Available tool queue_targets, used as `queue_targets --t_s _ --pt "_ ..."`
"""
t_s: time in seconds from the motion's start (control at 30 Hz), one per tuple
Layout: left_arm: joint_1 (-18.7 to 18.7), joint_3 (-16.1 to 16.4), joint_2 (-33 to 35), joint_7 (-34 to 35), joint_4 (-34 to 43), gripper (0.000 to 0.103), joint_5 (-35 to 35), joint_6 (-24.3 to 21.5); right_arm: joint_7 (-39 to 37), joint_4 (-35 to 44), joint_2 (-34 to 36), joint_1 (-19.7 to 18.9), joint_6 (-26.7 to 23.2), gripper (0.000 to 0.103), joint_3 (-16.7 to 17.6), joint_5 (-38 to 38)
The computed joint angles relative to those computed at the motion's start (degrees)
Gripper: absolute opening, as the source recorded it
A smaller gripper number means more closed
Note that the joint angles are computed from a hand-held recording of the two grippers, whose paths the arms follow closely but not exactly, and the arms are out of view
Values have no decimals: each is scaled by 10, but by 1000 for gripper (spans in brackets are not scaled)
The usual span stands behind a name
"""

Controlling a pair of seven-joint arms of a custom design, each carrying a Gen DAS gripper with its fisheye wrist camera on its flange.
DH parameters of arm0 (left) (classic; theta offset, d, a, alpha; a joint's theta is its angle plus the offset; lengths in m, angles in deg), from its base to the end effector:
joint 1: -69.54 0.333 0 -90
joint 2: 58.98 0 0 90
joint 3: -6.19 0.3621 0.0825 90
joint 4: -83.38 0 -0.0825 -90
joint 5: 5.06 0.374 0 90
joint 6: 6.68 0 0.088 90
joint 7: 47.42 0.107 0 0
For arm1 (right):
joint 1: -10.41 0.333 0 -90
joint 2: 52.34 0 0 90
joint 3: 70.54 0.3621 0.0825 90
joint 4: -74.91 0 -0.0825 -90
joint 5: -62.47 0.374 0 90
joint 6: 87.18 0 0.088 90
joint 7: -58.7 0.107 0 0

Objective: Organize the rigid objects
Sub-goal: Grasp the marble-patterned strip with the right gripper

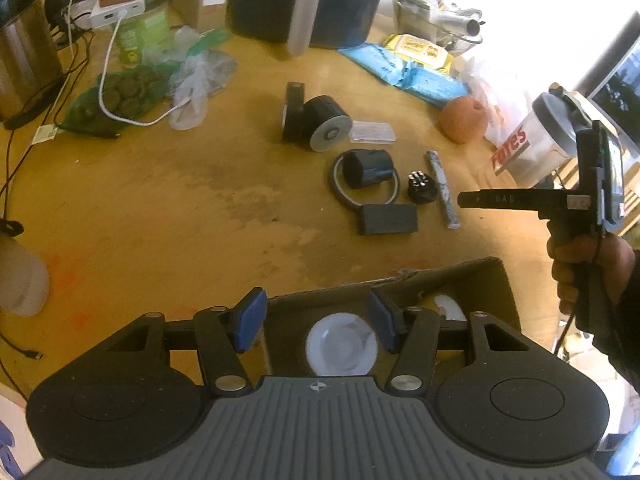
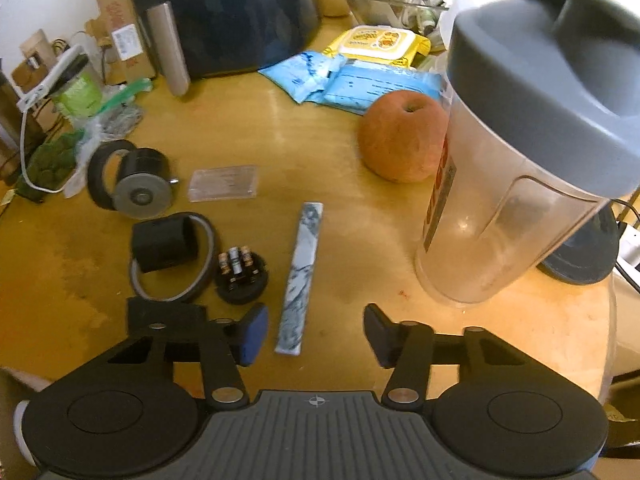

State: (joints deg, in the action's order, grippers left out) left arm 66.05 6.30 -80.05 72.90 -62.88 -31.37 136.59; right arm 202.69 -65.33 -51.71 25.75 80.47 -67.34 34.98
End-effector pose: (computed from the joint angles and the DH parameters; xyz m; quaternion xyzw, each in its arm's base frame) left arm 0.4159 -0.0216 0.4775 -0.5936 0.7730 -0.2193 0.0449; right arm 0.4721 0.1890 0.3958 -0.6232 0.7419 -0.1359 0.2068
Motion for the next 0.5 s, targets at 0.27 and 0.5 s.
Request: queue_targets --t_s 0.27,0.5 --pt "20 3 -3 -30 -3 55 19 6 -10 28 42 9 5 36 -16 -2" --pt "33 7 -5 -51 -8 55 34 4 -33 53 68 22 11 34 -31 15"
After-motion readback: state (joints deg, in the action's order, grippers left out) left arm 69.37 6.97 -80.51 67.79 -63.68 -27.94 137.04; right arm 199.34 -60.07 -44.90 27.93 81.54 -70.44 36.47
